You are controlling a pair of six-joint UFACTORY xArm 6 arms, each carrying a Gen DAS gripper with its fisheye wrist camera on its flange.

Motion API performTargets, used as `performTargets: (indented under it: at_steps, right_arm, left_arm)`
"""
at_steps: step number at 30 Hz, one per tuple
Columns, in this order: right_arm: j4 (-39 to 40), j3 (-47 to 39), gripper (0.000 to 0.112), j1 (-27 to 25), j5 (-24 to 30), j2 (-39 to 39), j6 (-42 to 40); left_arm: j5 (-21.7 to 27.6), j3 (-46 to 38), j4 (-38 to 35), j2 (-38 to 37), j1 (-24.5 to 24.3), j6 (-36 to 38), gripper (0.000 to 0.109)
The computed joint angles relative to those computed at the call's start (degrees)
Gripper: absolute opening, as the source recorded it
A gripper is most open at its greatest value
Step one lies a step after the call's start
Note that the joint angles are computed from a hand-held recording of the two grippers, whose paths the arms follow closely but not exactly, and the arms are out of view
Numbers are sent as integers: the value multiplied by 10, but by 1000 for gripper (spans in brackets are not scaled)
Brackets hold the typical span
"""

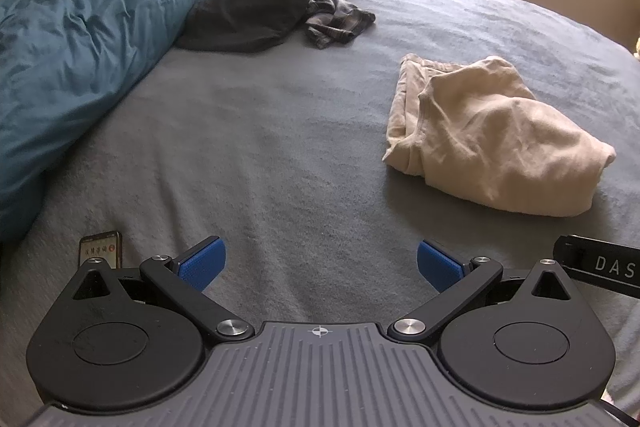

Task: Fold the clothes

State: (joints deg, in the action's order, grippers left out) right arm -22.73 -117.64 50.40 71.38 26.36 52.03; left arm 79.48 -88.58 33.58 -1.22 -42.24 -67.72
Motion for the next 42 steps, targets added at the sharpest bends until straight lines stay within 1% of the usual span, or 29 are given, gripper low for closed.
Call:
performTargets:
  at_steps: [10, 15, 20, 25, 29, 34, 38, 42]
  right_arm:
    - [4, 0, 102, -6, -2, 3, 2]
    - [6, 9, 102, -10, -9, 1, 8]
    - [4, 35, 102, -19, -32, -12, 16]
    - [-8, 97, 102, -35, -92, -45, 26]
    - [-18, 140, 102, -54, -148, -69, 18]
    - [-82, 175, 103, -75, -231, -85, 27]
    - [-124, 171, 103, -99, -302, -67, 6]
    - [-97, 130, 103, -123, -366, -20, -53]
  left_arm:
    - [-6, -2, -4, 8, 5, 5, 103]
    - [-21, 6, 2, 9, 7, 6, 103]
    - [-37, 12, 21, 16, 8, 6, 103]
    - [-68, 22, 24, 20, 18, 8, 103]
    - [-104, 27, 29, 29, 31, 4, 103]
    - [-152, 17, 29, 52, 53, 7, 103]
    - [-195, 7, 35, 80, 74, 13, 103]
    - [-244, 1, 35, 108, 97, 16, 103]
